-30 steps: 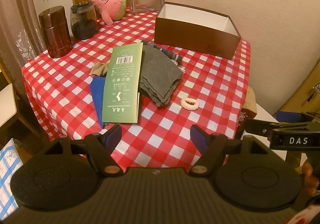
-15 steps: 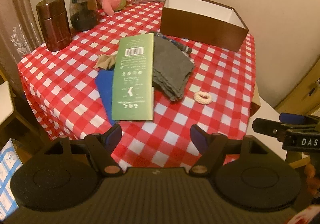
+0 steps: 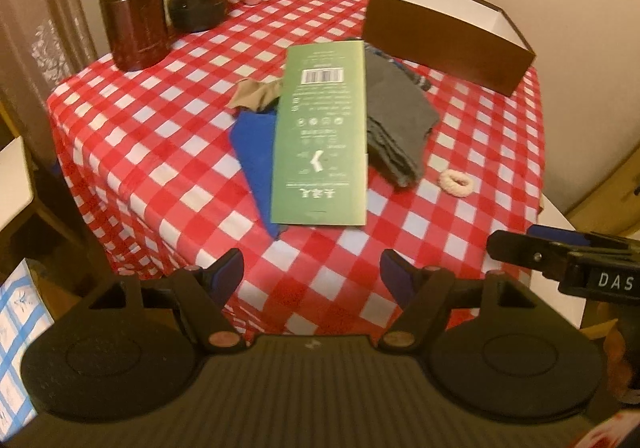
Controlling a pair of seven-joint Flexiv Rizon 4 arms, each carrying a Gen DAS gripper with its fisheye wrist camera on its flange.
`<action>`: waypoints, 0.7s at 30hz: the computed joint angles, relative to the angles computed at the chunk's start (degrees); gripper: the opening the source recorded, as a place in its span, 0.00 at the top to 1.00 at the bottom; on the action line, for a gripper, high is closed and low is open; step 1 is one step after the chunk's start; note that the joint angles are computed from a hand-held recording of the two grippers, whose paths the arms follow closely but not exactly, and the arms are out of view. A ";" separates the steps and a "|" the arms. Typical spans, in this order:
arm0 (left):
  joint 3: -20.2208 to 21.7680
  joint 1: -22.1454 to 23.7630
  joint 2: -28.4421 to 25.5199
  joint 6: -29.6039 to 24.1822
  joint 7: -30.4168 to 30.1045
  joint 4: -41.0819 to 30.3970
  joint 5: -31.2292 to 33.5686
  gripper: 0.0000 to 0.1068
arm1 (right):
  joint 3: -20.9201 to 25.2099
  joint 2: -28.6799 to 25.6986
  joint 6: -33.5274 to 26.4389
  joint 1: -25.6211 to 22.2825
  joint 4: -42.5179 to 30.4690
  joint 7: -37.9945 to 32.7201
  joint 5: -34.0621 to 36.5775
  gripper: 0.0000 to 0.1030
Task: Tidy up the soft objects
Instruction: 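Reach the right gripper to the green card and grasp it with the beige sock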
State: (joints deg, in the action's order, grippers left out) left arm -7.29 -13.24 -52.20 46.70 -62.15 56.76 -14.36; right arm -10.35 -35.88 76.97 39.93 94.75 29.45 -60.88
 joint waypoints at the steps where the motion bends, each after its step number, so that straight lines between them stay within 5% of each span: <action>1: 0.48 -0.25 -0.61 -0.47 -0.79 -1.06 0.18 0.31 | 0.30 -0.76 0.72 -0.53 -0.83 -1.12 0.14 0.25; 8: 2.41 -1.45 -4.48 -1.71 -6.45 -7.08 1.61 0.31 | -0.56 -7.10 9.39 -2.74 -6.99 -8.76 4.22 0.30; 21: 6.33 -3.30 -18.05 -14.15 -18.66 -31.14 6.33 0.32 | 17.50 -22.44 9.12 -14.87 -25.45 -33.16 20.07 0.38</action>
